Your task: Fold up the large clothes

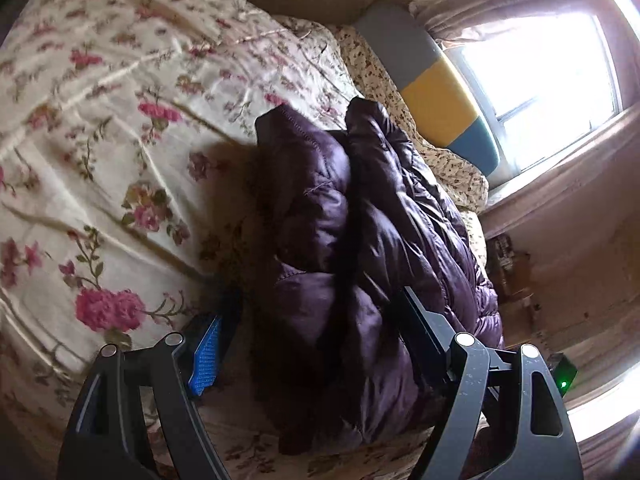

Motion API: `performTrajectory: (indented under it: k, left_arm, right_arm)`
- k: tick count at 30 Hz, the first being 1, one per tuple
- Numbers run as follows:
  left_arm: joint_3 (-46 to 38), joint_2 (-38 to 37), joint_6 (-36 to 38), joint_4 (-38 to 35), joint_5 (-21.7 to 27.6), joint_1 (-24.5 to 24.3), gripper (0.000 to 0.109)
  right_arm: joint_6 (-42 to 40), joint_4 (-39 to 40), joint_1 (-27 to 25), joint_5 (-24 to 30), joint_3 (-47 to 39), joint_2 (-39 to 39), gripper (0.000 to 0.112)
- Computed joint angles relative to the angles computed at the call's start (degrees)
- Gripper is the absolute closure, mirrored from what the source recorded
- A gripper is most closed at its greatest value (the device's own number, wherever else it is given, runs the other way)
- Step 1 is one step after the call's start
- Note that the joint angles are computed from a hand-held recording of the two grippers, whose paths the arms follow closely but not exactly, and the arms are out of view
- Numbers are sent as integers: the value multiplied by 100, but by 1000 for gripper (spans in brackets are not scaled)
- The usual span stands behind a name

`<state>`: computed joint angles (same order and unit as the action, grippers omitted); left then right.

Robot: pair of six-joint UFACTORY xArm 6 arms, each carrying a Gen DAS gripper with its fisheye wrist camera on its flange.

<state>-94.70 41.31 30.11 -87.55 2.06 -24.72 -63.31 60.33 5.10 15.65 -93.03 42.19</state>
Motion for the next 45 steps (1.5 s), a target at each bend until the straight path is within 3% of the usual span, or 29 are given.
performTrajectory:
  k: [2, 5, 8, 14, 18, 25, 31, 37, 45]
  left_arm:
    - [-97, 19, 365, -486, 128, 58, 30]
    - [-167, 46, 319, -438, 317, 120, 31]
    - [-230, 58, 427, -519, 532, 136, 38]
    - [-332, -51, 1896, -1890, 611, 44, 67]
    - [-434, -187, 2363, -1991, 505, -86, 80]
    - [-746, -336, 2531, -1562, 467, -343, 84]
    - [-1411, 27, 1037, 238, 556, -522, 84]
    - [-2223, 547, -858, 2530, 816, -602, 84]
    - [-4336, 1859, -2713, 4626, 1698, -591, 84]
  right_arm:
    - [-58, 43, -4, 8, 4, -5, 100]
    - [-61, 60, -15, 42, 5, -7, 100]
    - [-92, 70, -26, 56, 4, -11, 100]
    - [-313, 243, -16, 14, 8, 4, 100]
    - [-354, 311, -45, 70, 10, 10, 100]
    - [-693, 639, -157, 301, -69, 75, 100]
    - [-666, 589, -278, 555, -117, 62, 101]
    - [-132, 11, -452, 921, -307, 84, 101]
    - [113, -310, -796, 1315, -157, -237, 98]
